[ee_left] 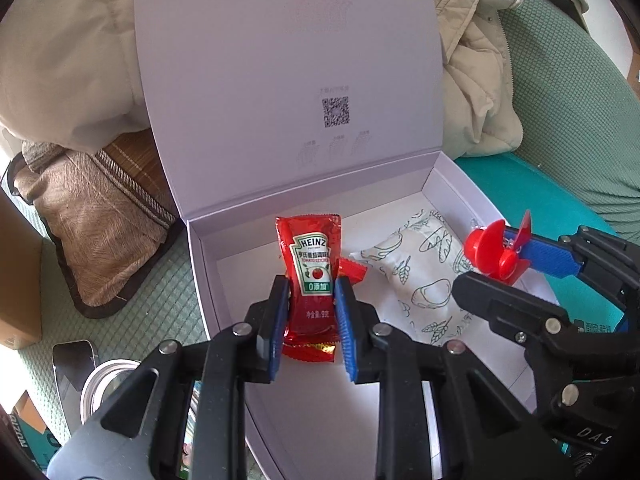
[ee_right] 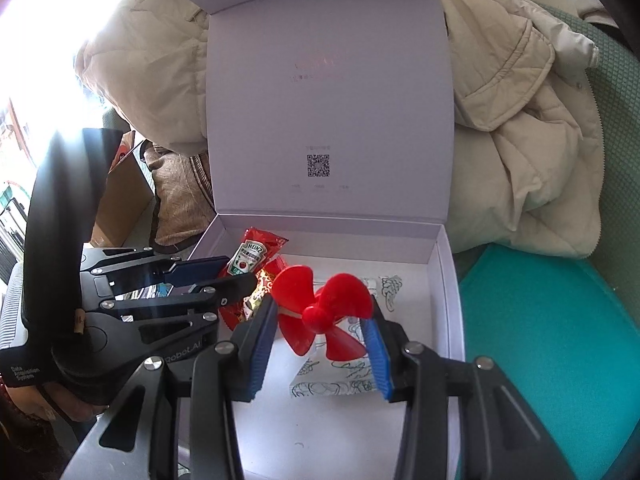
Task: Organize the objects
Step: 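Open both tools to drop the ketchup packet and propeller toy into the box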
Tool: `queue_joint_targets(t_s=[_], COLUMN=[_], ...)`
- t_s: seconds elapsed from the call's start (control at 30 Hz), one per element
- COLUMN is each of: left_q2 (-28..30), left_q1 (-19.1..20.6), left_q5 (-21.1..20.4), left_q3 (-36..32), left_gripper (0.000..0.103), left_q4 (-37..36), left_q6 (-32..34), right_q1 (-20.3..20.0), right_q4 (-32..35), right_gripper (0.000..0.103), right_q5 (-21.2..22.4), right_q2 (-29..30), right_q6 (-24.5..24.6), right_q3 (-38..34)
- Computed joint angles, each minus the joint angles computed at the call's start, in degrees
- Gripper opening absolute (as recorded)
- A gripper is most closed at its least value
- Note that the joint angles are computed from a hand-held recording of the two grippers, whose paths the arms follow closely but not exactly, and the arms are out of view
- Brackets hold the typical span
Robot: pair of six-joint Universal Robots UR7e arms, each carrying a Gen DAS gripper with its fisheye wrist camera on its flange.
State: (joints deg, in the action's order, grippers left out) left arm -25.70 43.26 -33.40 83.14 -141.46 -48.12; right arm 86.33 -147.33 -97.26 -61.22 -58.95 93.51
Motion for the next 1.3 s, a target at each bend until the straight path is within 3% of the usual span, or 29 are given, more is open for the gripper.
queue_joint_targets(t_s=[0.37,0.77,1.03,1.13,1.3], left_q2=[1.23,1.81,1.61,0.85,-0.15], left_q1=[1.34,1.20,0.83,0.35,-1.04], left_q5=[-2.02,-1.51,-1.37,-1.38,0.16], left_q3=[-2.42,-3.26,-2.01,-0.76,1.68], left_gripper=[0.022,0.027,0.028,0.032,0.047], left_q4=[4.00,5.73,3.79,2.42,-1.68], left_q6=[-0.79,-1.66,-1.36,-1.70,-1.91], right_q1=[-0.16,-0.08,0.04,-0.07,0.04], right_q4=[-1.55,-3.49,-5.45,-5.16,-5.68], right_gripper=[0.043,0.043,0.052,0.053,0.054], right_q5=[-3.01,-5.41,-6.43,-5.85,-4.68], right_q2=[2.01,2.69,1.47,0.35,-2.13], right_q6=[-0.66,-1.28,-1.28,-0.90,-0.53], right_q3=[-0.55,-0.24,1.19,1.74,3.16])
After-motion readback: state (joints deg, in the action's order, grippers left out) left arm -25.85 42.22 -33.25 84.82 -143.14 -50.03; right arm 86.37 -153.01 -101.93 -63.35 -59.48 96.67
